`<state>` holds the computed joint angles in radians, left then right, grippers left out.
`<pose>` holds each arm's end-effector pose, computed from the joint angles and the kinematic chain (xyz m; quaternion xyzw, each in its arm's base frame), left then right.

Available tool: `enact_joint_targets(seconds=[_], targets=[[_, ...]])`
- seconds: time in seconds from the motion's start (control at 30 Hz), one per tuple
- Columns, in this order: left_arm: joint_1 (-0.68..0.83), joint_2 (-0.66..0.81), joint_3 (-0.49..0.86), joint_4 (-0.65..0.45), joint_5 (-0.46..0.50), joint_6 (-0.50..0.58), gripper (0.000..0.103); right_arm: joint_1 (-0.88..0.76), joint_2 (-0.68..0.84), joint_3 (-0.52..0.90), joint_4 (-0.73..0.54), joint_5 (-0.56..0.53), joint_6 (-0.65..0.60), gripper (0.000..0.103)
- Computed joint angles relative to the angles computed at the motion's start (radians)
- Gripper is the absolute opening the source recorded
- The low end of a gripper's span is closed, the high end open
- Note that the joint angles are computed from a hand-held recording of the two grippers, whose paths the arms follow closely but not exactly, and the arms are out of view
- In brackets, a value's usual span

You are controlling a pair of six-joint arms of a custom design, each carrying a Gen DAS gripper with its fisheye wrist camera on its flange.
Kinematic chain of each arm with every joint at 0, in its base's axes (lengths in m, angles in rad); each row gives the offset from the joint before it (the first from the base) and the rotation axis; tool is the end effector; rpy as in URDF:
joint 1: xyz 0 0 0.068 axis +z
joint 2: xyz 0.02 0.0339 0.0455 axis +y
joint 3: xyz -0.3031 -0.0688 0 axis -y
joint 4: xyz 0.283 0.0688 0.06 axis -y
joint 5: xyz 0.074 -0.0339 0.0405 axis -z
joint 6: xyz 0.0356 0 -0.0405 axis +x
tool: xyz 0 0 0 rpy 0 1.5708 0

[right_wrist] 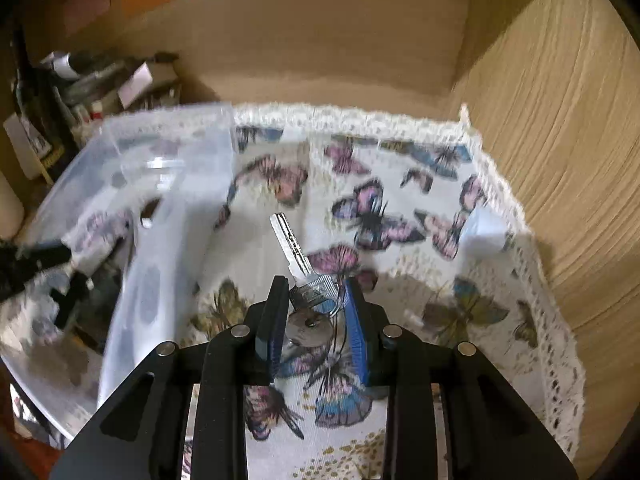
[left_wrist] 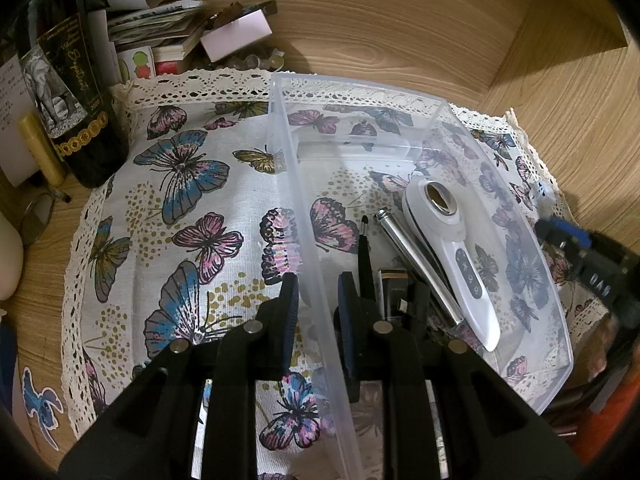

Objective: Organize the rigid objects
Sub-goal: 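Grasp the keys on a ring with the right gripper, then carry the keys into the box and open the right gripper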

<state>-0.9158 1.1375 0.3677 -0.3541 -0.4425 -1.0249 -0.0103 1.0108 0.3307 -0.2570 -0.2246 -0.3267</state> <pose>0.1239 -0.1363 0.1390 -0.1004 0.9473 -0.0575 0.2987 0.1812 0.0061 0.1514 -0.1832 0.9269 0.0531 0.3231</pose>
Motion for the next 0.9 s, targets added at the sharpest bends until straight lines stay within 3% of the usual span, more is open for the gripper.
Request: enact_joint_targets(seconds=[0.67, 0.9], targets=[[0.002, -0.002, -0.002, 0.004, 0.002, -0.001, 0.019, 0.226, -0.173, 0.121, -0.048, -0.083, 0.156, 0.025], [0.008, -0.007, -0.004, 0.003, 0.005, 0.005, 0.019, 0.376, -0.166, 0.115, -0.044, -0.048, 0.177, 0.025]])
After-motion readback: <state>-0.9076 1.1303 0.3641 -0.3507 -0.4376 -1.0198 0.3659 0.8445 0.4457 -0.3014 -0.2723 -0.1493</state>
